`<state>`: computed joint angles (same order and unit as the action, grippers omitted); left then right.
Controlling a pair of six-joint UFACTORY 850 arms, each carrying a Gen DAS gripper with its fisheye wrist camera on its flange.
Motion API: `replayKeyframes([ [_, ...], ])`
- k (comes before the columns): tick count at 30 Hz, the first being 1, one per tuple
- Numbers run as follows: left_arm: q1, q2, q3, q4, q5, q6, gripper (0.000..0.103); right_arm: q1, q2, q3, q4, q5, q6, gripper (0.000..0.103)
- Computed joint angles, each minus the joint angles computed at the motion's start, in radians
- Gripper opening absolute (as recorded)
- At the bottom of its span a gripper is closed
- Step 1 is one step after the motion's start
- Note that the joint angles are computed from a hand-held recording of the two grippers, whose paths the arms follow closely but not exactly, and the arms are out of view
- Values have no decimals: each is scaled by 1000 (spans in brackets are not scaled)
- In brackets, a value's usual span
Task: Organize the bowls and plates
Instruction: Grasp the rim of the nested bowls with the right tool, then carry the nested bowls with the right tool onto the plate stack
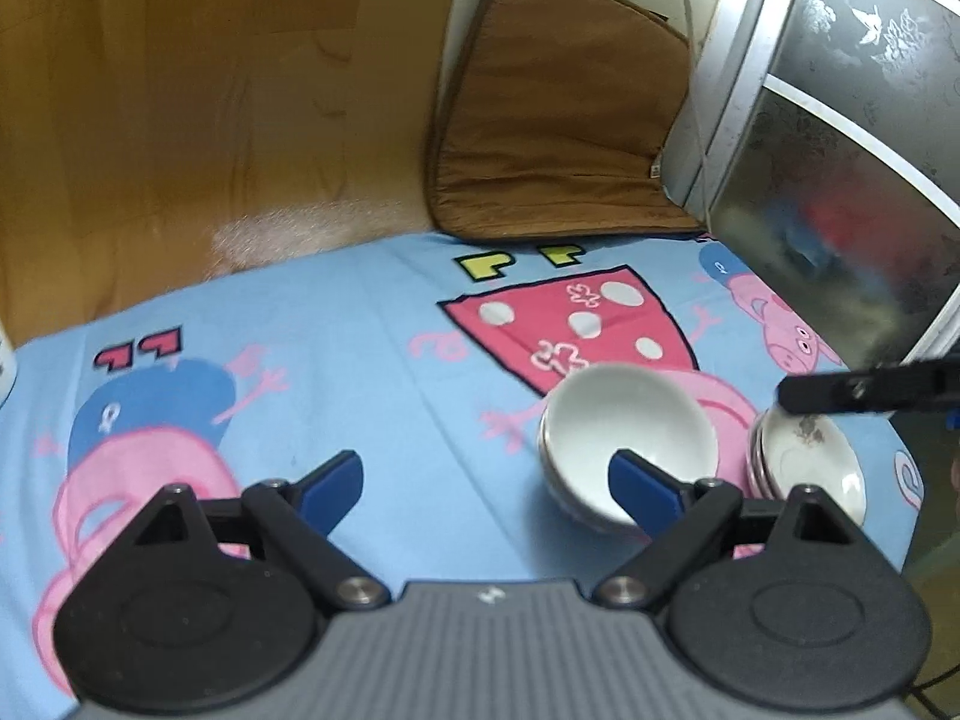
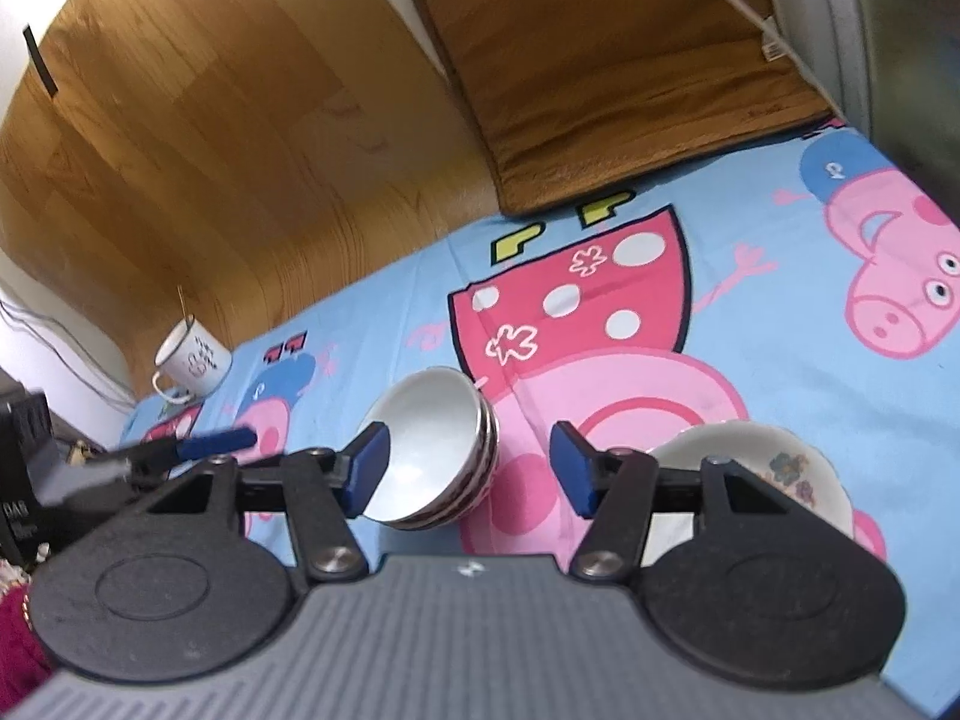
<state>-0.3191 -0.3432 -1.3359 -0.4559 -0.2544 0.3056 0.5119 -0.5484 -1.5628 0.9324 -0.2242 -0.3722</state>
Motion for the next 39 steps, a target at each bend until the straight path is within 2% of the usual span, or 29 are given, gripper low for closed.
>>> replayKeyframes([
  [4,-1,-76,-87,-7,-71,8,84,-4,-67,-97,-183,-94,176,58],
  [7,3,-138,-144,-38,-123,7,73,-2,-120,-169,-297,-147,280,55],
  [9,17,-176,-174,-150,-173,74,58,-7,-158,-216,-296,-191,290,49],
  [11,30,-205,-189,-264,-221,138,55,-10,-200,-267,-293,-236,303,46],
  [13,35,-205,-168,-390,-200,234,52,-15,-248,-322,-277,-285,311,35],
  [14,37,-209,-169,-422,-203,262,46,-18,-272,-348,-248,-316,302,32],
  [15,45,-215,-171,-496,-231,314,31,-22,-279,-346,-189,-313,267,33],
  [16,53,-220,-177,-537,-259,324,27,-22,-282,-347,-172,-305,259,33],
  [22,20,-201,-188,-431,-229,187,28,-34,-241,-300,-121,-308,212,31],
  [28,-41,-173,-220,-465,-213,245,28,-59,-65,-91,-23,-185,79,31],
  [31,-78,-189,-260,-473,-236,264,28,-70,21,7,-69,-129,108,31],
  [34,-110,-230,-312,-457,-273,243,29,-89,81,85,-137,-110,177,31],
  [39,-147,-296,-381,-382,-320,144,29,-114,106,150,-130,-114,211,31],
])
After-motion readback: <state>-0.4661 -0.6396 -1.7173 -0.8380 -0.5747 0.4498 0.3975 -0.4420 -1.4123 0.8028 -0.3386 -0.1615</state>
